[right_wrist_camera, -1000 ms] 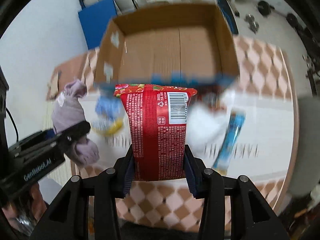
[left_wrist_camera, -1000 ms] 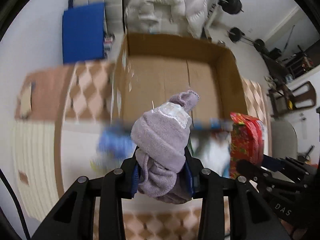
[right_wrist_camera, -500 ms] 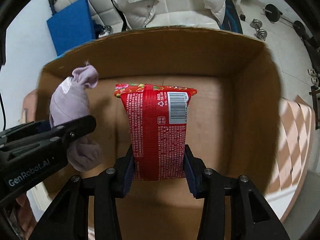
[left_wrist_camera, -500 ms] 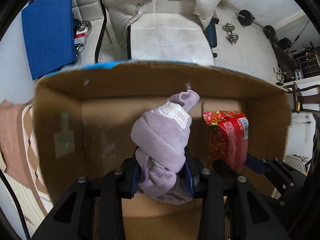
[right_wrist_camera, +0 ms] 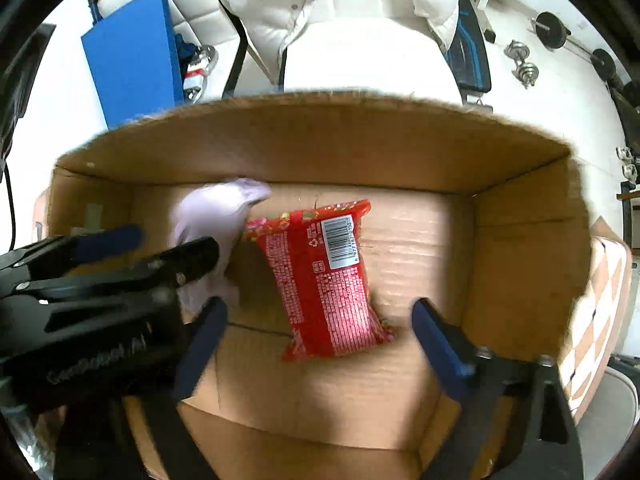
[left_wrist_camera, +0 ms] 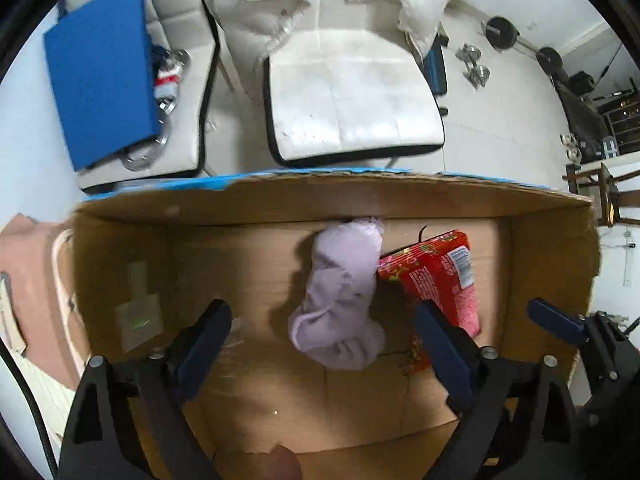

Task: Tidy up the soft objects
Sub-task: 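Carry sock and red packet into the box and open both tools, then grasp the yellow scrub sponge with the left tool while the right tool grasps the white bag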

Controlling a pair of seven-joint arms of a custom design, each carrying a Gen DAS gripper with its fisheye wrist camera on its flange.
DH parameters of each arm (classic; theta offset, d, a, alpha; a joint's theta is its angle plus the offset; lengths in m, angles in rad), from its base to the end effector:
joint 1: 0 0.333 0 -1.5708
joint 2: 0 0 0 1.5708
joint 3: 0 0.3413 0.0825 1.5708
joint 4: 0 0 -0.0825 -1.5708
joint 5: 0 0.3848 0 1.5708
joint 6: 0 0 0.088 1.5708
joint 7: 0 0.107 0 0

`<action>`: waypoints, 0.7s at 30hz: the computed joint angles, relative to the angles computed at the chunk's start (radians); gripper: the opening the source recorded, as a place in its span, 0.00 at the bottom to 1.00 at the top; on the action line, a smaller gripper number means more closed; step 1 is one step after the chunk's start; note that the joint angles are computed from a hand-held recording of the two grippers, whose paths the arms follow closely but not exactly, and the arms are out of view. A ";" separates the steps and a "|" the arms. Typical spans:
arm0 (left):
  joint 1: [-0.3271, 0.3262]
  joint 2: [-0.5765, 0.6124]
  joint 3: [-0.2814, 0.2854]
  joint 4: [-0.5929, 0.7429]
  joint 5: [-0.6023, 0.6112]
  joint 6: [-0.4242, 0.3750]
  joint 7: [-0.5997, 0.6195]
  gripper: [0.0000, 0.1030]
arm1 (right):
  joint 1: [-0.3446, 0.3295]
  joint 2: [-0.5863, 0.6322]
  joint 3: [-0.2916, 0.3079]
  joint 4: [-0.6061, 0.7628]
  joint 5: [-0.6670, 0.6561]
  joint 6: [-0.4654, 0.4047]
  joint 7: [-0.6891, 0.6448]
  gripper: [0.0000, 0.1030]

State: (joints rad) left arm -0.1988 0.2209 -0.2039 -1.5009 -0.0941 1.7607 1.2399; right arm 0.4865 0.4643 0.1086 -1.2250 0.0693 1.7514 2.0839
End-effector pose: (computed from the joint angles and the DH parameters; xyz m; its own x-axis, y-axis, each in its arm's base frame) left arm 0.5902 -0.2456 0.5715 -0.0493 -0.9885 0.1431 -0.9987 0.0506 0.0051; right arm 0.5966 0.3895 0.5383 0.0580 -0.9894 -0.1331 -0.9983 -0.0589 0.0023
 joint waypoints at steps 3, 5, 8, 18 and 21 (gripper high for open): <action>-0.002 -0.033 0.001 -0.014 0.015 0.005 -0.008 0.94 | 0.024 -0.026 -0.003 0.009 -0.043 -0.038 0.009 1.00; -0.007 -0.073 -0.001 -0.036 0.030 0.011 -0.009 0.96 | 0.038 -0.048 -0.004 0.010 -0.069 -0.062 0.020 1.00; -0.010 -0.132 -0.008 -0.060 0.014 -0.010 -0.002 0.97 | 0.058 -0.108 0.001 -0.034 -0.103 -0.039 0.040 1.00; -0.011 -0.448 -0.008 -0.272 0.016 -0.049 -0.135 0.97 | 0.084 -0.390 0.060 -0.272 -0.103 0.029 0.154 1.00; 0.010 -0.611 0.023 -0.447 -0.063 -0.073 -0.221 0.97 | 0.086 -0.505 0.087 -0.399 -0.117 0.043 0.234 1.00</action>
State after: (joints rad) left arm -0.1886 -0.3900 -0.1809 -1.9477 -0.1570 1.6875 1.0192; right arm 0.5723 -0.0404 0.1961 -1.6239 -0.0475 1.7942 2.3178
